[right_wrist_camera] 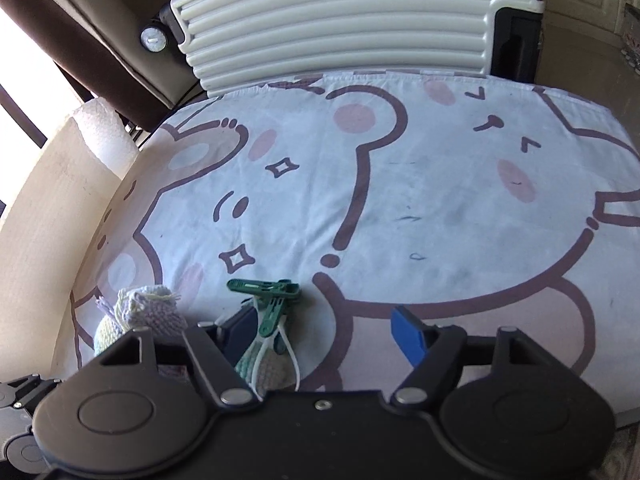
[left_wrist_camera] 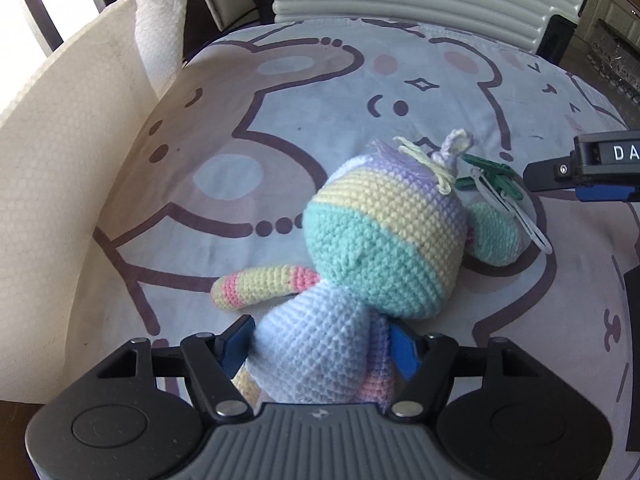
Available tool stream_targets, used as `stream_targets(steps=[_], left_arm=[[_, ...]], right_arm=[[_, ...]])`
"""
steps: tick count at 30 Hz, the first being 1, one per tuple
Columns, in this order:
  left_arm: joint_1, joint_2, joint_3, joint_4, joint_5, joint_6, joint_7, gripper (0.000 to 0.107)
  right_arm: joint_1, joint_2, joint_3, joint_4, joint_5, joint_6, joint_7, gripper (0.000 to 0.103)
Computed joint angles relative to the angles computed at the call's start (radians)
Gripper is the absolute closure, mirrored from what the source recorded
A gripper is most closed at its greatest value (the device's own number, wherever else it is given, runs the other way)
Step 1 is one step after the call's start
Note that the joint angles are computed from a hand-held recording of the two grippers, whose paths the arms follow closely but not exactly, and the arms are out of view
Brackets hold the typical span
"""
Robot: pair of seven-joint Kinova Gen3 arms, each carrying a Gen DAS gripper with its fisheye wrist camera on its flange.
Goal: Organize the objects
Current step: 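Grasp the unicorn doll with the left gripper while the right gripper grasps the green clip, then lift the unicorn doll and green clip and carry both toward the black box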
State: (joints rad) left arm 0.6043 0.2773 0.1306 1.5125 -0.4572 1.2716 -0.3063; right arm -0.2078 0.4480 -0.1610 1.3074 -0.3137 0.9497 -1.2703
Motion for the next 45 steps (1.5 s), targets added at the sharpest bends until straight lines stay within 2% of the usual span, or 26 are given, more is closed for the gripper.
stream_targets(steps=[7, 12, 17, 18, 20, 21, 23, 25, 32, 45], left_arm=[[-0.019, -0.033, 0.006, 0.035, 0.027, 0.034, 0.001, 0.037], [-0.028, -0.049, 0.015, 0.063, 0.020, 0.012, 0.009, 0.037], [-0.015, -0.018, 0.016, 0.055, -0.020, 0.012, 0.010, 0.034], [-0.012, -0.012, 0.014, 0.053, -0.025, 0.011, 0.011, 0.034], [-0.011, -0.001, 0.009, 0.046, -0.026, 0.011, 0.004, 0.034], [-0.012, 0.002, 0.006, 0.044, -0.024, 0.008, 0.003, 0.034], [-0.018, -0.004, 0.000, 0.046, -0.014, -0.006, 0.010, 0.036], [-0.023, -0.012, -0.003, 0.048, -0.003, -0.019, 0.020, 0.040], [-0.019, -0.032, 0.003, 0.044, -0.001, -0.035, 0.060, 0.045], [0.062, -0.063, 0.041, -0.024, -0.081, 0.043, 0.205, 0.045]], right_arm=[[-0.044, 0.035, 0.001, -0.019, -0.003, 0.035, -0.086, 0.029], [-0.124, 0.035, 0.028, -0.004, 0.097, -0.004, -0.169, 0.033], [-0.164, 0.025, 0.029, 0.022, 0.177, -0.050, -0.186, 0.035], [-0.174, 0.022, 0.031, 0.027, 0.199, -0.058, -0.183, 0.038], [-0.199, 0.013, 0.040, 0.040, 0.252, -0.075, -0.179, 0.057], [-0.199, 0.011, 0.037, 0.044, 0.263, -0.082, -0.169, 0.061], [-0.179, 0.011, 0.025, 0.041, 0.253, -0.080, -0.143, 0.081], [-0.158, 0.012, 0.018, 0.035, 0.233, -0.069, -0.126, 0.091], [-0.091, -0.001, -0.006, 0.039, 0.148, -0.037, -0.037, 0.092], [0.011, -0.114, -0.001, 0.077, 0.016, 0.006, 0.076, 0.092]])
